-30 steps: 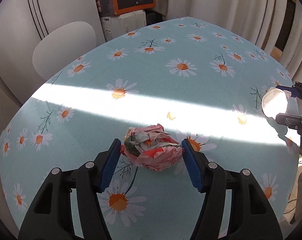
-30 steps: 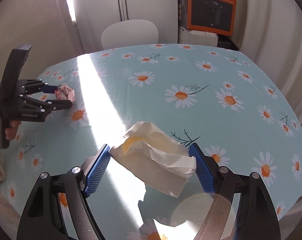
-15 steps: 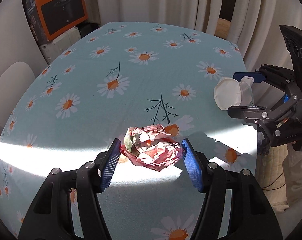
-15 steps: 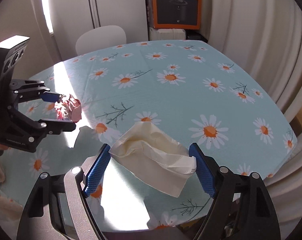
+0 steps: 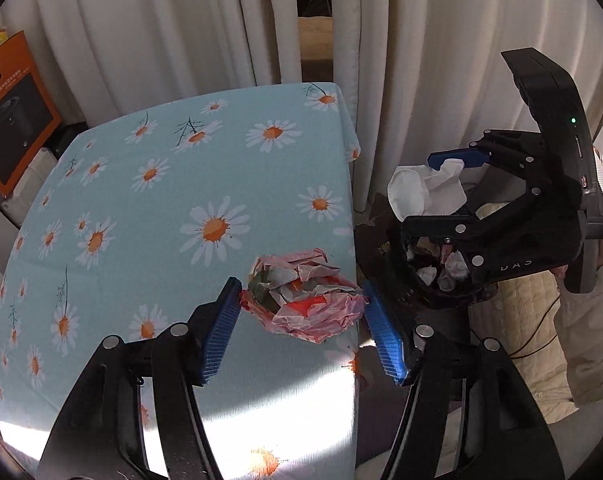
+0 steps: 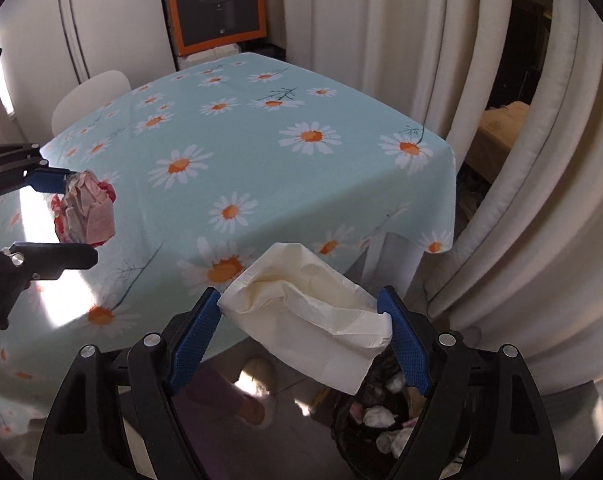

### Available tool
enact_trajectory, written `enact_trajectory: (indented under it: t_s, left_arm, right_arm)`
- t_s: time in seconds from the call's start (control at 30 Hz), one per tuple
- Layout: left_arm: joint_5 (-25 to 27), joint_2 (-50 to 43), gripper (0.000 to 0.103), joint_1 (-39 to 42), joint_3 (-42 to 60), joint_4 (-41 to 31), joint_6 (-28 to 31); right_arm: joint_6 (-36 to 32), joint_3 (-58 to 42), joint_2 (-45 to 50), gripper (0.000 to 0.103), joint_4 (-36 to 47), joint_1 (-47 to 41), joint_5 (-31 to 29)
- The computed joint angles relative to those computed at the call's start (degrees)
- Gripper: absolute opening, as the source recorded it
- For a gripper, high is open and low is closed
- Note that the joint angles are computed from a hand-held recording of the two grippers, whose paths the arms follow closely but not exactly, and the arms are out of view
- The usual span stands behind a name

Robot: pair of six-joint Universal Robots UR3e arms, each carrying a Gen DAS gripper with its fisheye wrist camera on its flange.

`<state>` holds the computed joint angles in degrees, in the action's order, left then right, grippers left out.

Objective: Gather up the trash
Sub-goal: 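Carry the napkin and pink wrapper over the trash bin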

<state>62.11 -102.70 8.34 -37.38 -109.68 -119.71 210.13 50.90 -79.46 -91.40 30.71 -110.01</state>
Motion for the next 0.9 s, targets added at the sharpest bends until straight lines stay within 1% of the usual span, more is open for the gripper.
enact_trajectory:
  t_s: [0.1,0.27,0.4,0.53,0.63,0.77,0.83,0.9]
  left_arm:
    - [1.9,0.1,0.063,-5.7,-1.9,3.5,-1.6]
    - [4.1,-2.7,0.063,-14.4,-0.6,4.6,-4.3]
    - [5.2,-6.5,0.063,-20.6,1.6,4.3,-6.0]
    - [6.6,-9.4,0.063,-26.2,0.5,6.8,-6.8]
    - [8.0,-12.3,0.063,-29.9,0.2,8.7,-8.0]
    - [8.9,-16.1,0.063,-33.6,-0.4,11.2,-7.9]
    - [8.8,-18.3,0.063,-35.1,-0.8,12.5,-8.3]
    - [8.8,-21.6,0.063,-36.6,0.7,12.6,-9.5]
  right_arm:
    - [0.9,12.8,-8.9,0.075,-2.4,-2.4,-1.0]
    - [1.3,31.9,-24.2,0.075,-5.2,-8.0,0.1]
    - [-0.7,42.9,-34.6,0.075,-5.4,-11.6,0.4]
    - [-2.8,51.7,-43.5,0.075,-5.4,-15.7,1.8]
    - [-5.6,58.7,-50.4,0.075,-6.0,-20.3,4.7]
    - [-10.2,68.4,-58.7,0.075,-8.1,-26.6,8.5]
    - [-13.5,74.1,-64.6,0.075,-8.8,-30.9,11.5]
    - [-18.9,79.2,-73.1,0.076,-6.5,-37.8,16.4]
